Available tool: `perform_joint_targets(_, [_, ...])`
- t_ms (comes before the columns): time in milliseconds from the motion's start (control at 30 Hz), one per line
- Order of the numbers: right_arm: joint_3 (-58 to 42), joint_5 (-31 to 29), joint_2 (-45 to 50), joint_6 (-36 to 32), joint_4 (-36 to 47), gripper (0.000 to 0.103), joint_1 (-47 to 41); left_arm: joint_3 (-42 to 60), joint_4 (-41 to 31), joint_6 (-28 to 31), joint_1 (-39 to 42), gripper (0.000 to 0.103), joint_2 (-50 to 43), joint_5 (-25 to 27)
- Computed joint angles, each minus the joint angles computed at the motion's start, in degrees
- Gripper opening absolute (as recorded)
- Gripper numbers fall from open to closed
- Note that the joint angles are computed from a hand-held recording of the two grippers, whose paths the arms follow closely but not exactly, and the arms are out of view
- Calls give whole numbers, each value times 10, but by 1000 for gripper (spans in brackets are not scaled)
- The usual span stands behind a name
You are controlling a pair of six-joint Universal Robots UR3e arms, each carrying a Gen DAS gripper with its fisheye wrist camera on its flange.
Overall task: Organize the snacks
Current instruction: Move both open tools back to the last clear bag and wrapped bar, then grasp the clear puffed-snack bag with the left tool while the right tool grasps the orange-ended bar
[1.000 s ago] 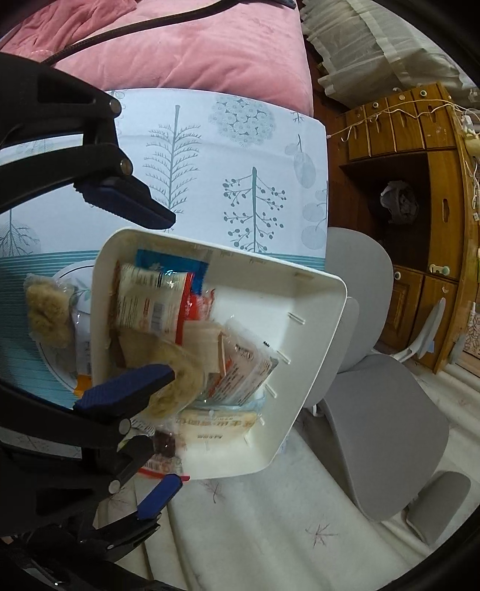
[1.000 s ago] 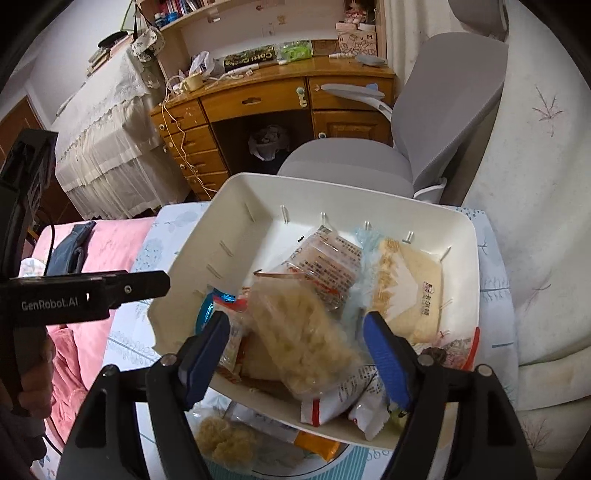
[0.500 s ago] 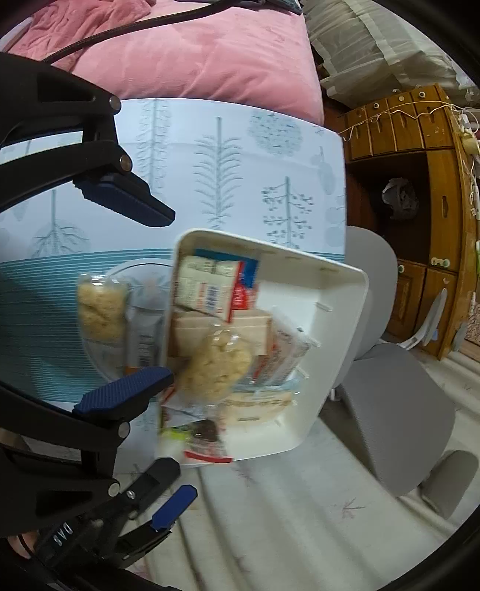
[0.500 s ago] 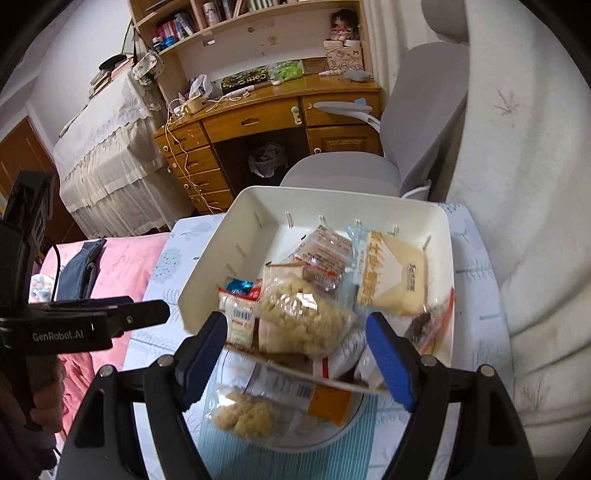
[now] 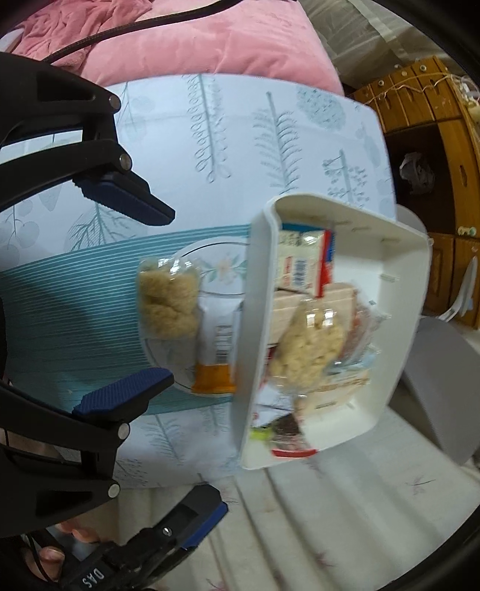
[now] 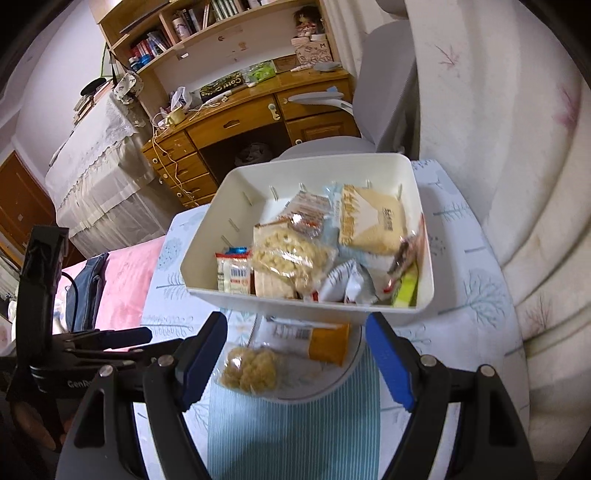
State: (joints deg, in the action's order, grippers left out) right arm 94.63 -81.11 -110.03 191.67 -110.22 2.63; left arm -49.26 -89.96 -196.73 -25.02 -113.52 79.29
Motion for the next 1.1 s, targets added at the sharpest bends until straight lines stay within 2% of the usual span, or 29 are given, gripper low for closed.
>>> perform_joint_targets(300, [120, 4, -85, -29, -42, 78, -11, -93, 49, -8, -26, 82, 3, 4])
perform_joint_targets(533, [207, 12, -119, -84, -89, 78, -24, -127, 97, -31, -36, 84, -19, 7])
perform_joint_targets(833, [278, 35, -108, -205, -169, 78, -46, -48, 78, -70, -60, 87, -107, 42])
perform_joint_targets(1100, [282, 66, -53, -335, -201, 78, -60, 14, 53, -118, -70, 87, -166, 59])
